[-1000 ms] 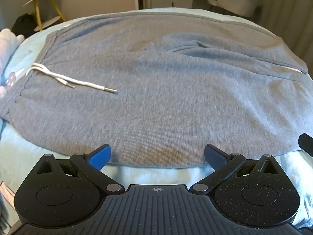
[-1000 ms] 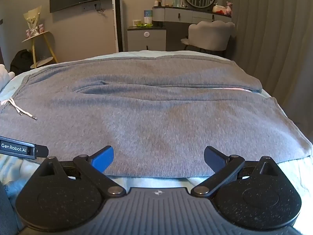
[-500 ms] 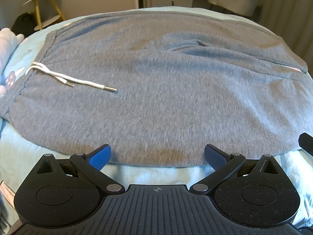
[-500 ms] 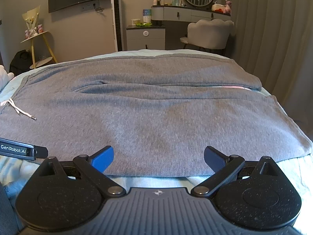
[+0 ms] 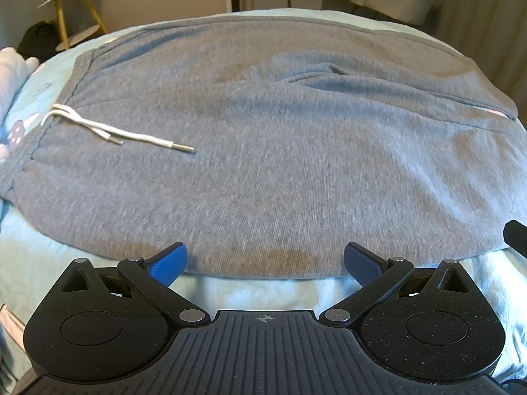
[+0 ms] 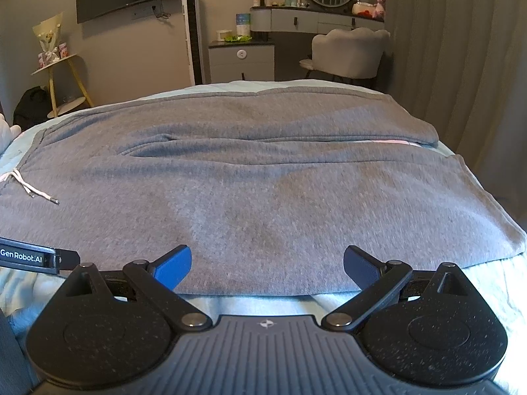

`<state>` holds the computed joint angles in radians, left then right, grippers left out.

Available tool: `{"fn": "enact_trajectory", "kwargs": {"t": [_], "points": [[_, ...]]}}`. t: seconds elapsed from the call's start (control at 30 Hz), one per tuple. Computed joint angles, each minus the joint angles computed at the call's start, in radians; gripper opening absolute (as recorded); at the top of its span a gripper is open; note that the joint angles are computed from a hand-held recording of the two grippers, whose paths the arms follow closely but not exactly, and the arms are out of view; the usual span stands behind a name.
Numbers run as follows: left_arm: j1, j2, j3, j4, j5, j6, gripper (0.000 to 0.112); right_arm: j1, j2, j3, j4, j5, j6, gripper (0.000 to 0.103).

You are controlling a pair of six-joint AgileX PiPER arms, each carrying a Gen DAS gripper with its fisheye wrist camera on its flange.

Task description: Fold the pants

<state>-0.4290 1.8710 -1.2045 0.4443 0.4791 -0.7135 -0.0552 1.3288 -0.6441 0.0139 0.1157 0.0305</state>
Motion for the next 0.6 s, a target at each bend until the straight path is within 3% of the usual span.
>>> {"fn": "enact_trajectory", "kwargs": {"t": [0.07, 0.2, 0.6], "points": [[0.001, 0.001, -0.004, -0.007, 0.004, 0.007, 0.103, 0.001, 0.004, -0.004, -0.040, 0.008, 0.044, 0.099], [0.002, 0.003, -0.007, -0.011, 0.006, 0.012, 0.103, -0.016, 0.012, -0.013, 0.064, 0.023, -0.049, 0.099], [0.005, 0.003, -0.010, -0.029, 0.007, 0.027, 0.103, -0.041, 0.026, -0.025, 0.161, 0.048, -0.113, 0.099]]}}
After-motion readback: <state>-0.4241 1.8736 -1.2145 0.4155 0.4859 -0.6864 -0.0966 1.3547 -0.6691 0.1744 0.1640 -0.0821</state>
